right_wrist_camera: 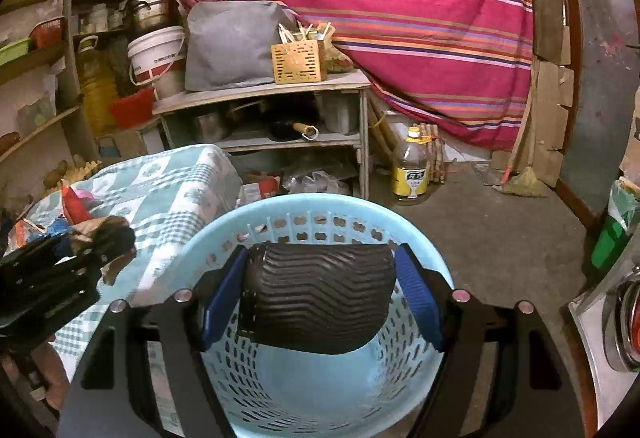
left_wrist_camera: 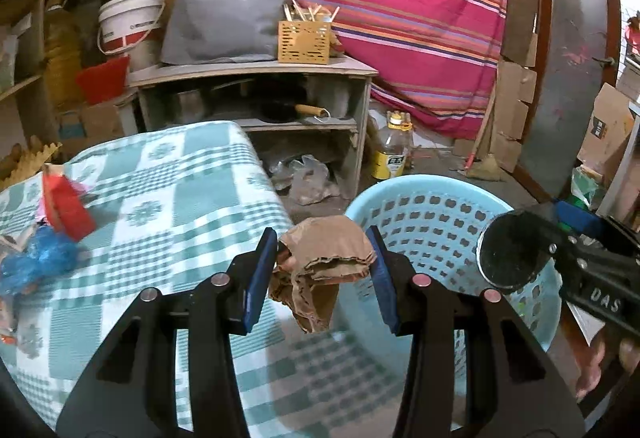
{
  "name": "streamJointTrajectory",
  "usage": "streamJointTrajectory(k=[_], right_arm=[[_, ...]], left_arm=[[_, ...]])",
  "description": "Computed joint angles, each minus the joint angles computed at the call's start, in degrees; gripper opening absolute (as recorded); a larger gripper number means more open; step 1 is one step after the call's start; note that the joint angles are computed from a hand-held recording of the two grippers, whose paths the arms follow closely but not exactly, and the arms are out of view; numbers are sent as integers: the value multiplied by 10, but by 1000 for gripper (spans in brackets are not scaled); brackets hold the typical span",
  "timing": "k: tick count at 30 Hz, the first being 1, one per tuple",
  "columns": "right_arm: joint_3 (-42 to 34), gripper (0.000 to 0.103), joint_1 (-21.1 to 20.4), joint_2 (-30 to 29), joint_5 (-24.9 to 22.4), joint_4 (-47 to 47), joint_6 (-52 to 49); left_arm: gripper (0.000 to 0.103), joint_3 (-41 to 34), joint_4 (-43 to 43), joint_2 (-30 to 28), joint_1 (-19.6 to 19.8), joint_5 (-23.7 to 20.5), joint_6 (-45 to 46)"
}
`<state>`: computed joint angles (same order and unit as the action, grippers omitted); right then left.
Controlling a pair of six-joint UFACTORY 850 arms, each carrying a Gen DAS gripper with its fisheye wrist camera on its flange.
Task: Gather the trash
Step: 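Carry cup and paper over the blue basket and open both grippers, then move both tools back over the table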
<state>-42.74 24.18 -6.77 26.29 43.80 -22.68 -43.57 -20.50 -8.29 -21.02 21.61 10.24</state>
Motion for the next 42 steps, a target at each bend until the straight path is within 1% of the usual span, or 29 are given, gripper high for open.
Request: streamJointTrajectory(k=[3, 6, 10, 13, 14, 15, 16, 18, 22, 24, 28, 30, 31, 32, 35, 39, 42], right_arm=[[0, 73, -6, -3, 3, 20, -11], [4, 73, -14, -2, 0, 18, 4], [5, 73, -19, -3, -2, 10, 17], [4, 73, -18, -4, -2, 13, 17], [4, 73, -18, -5, -2, 15, 14], [4, 73, -18, -4, -1, 16, 13], [3, 73, -16, -5, 0, 21, 8], [3, 73, -14, -6, 1, 28, 3], [0, 73, -11, -10, -1, 42, -11], [-1, 73, -8, -12, -1, 52, -21], [-6, 74, -6, -15, -7, 66, -32], [-10, 76, -2, -19, -6, 85, -44], [-13, 83, 2, -21, -1, 102, -59], [-16, 88, 6, -23, 4, 117, -72], [-24, 90, 20, -29, 21, 170, -127], [-25, 90, 39, -24, 37, 181, -144], [-29, 91, 57, -23, 43, 173, -137]], left_arm=[[44, -19, -1, -18, -8, -8, 2], [44, -38, -15, -36, -16, -12, 20], [45, -64, 11, -58, -16, -35, -9], [46, -74, 25, -67, -14, -42, -24], [47, -75, 26, -68, -14, -42, -25], [51, -74, 29, -66, -13, -42, -28], [55, -72, 32, -64, -12, -40, -33], [70, -67, 29, -59, -11, -35, -31], [73, -61, -21, -48, -12, -19, 19], [78, -59, -33, -44, -7, -17, 27], [78, -50, -51, -32, 5, -16, 45], [81, -37, -60, -20, 13, -12, 52], [82, -31, -65, -14, 16, -10, 55], [83, -23, -66, -6, 21, -9, 55], [85, 0, -80, 18, 34, -6, 71], [89, 38, -104, 61, 57, 1, 102], [92, 66, -116, 97, 81, 2, 127]])
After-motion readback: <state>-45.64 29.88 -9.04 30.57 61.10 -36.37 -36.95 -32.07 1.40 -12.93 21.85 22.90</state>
